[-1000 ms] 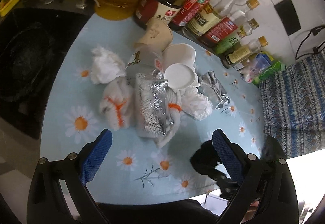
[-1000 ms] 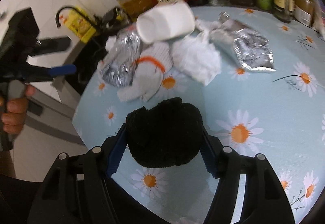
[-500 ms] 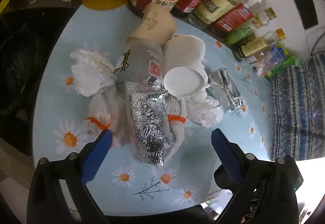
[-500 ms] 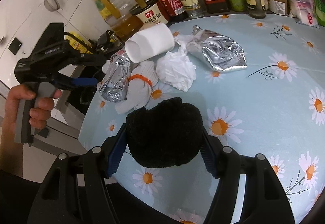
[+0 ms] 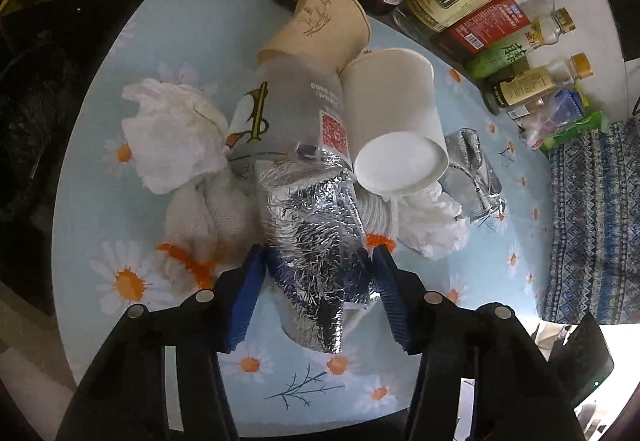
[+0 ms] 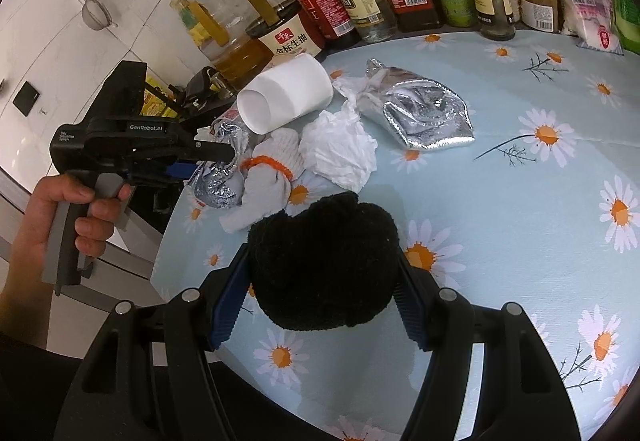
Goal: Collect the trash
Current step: 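Lift the foil bundle with the left tool and carry it over the bin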
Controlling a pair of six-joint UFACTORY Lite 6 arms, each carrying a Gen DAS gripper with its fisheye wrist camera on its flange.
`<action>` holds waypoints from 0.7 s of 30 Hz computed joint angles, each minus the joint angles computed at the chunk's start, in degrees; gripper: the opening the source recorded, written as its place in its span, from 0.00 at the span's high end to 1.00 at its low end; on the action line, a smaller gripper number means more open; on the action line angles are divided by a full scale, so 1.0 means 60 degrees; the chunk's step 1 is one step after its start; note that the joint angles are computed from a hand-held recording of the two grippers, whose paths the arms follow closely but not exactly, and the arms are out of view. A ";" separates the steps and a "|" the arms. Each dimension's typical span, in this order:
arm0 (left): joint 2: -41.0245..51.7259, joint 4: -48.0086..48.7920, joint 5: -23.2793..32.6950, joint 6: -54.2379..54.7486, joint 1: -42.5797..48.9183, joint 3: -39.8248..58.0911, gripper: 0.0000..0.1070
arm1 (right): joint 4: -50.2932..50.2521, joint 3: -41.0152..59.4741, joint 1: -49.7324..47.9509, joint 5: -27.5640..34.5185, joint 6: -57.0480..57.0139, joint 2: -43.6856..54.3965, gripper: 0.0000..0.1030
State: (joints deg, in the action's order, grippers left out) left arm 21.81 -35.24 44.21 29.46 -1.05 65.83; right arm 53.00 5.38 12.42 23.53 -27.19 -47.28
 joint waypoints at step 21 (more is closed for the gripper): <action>-0.2151 -0.0492 0.0686 0.1226 0.1256 -0.1421 0.52 | 0.0144 0.1416 0.1236 -0.0633 0.0226 0.2020 0.36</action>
